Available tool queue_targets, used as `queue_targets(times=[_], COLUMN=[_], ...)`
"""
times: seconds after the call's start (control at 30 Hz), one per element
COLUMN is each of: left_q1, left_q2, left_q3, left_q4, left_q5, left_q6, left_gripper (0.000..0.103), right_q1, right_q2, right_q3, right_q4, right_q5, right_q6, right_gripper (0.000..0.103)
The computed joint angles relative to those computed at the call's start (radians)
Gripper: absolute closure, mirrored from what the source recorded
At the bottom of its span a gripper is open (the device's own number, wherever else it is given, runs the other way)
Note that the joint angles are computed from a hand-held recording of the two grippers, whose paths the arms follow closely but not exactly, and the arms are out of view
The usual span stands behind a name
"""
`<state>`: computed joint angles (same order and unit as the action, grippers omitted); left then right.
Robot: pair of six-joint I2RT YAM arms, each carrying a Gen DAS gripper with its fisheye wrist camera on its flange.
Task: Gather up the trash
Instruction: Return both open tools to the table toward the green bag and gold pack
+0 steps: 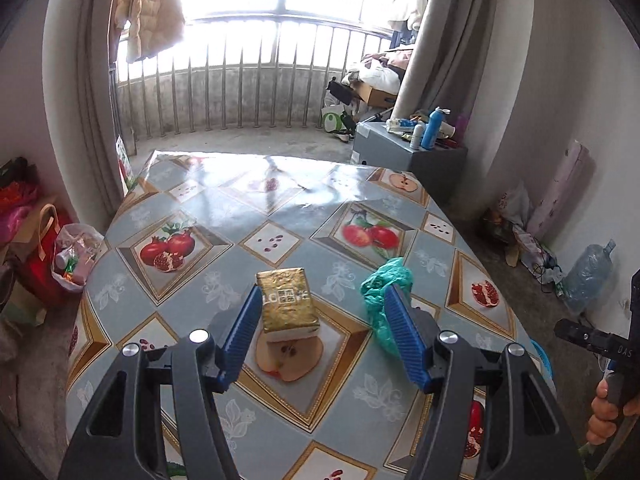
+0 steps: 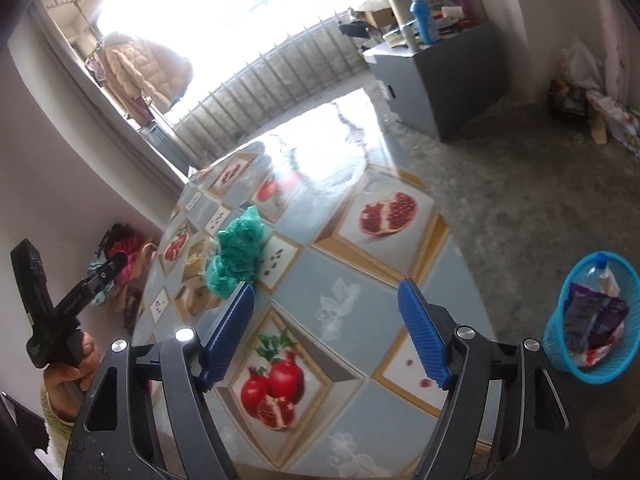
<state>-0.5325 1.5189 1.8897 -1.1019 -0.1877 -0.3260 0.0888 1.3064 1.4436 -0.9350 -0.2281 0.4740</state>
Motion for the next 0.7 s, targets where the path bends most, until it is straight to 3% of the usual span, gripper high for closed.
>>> queue_targets(times=[0.13, 0.23, 0.53, 0.7], left_q1=[0.072, 0.104, 0.156, 0.154], left_q2=[0.04, 0.084, 0.221, 0.242], left_q3=[-0.021, -0.023, 0.009, -0.018], left_q4=[0.009, 0.022, 0.049, 0.091], left_q5=[0.088, 0.116, 0.176, 0.163], left_q6=[0.0, 0.005, -0.014, -0.028], left_gripper=[0.041, 0.035, 0.035, 0.038], right_q1=[0.077, 0.11, 0.154, 0.15], right_q2=[0.092, 0.184, 0.372, 0.439], right_q3=[0.076, 0.146, 0.277, 0.313], right_q4=[0.012, 0.02, 0.04, 0.026], right_q5=[-0.015, -0.039, -0.133, -0.199], right_q6=[0.049, 0.069, 0.097, 0.095], right_gripper=[0.034, 0.035, 0.039, 0.054])
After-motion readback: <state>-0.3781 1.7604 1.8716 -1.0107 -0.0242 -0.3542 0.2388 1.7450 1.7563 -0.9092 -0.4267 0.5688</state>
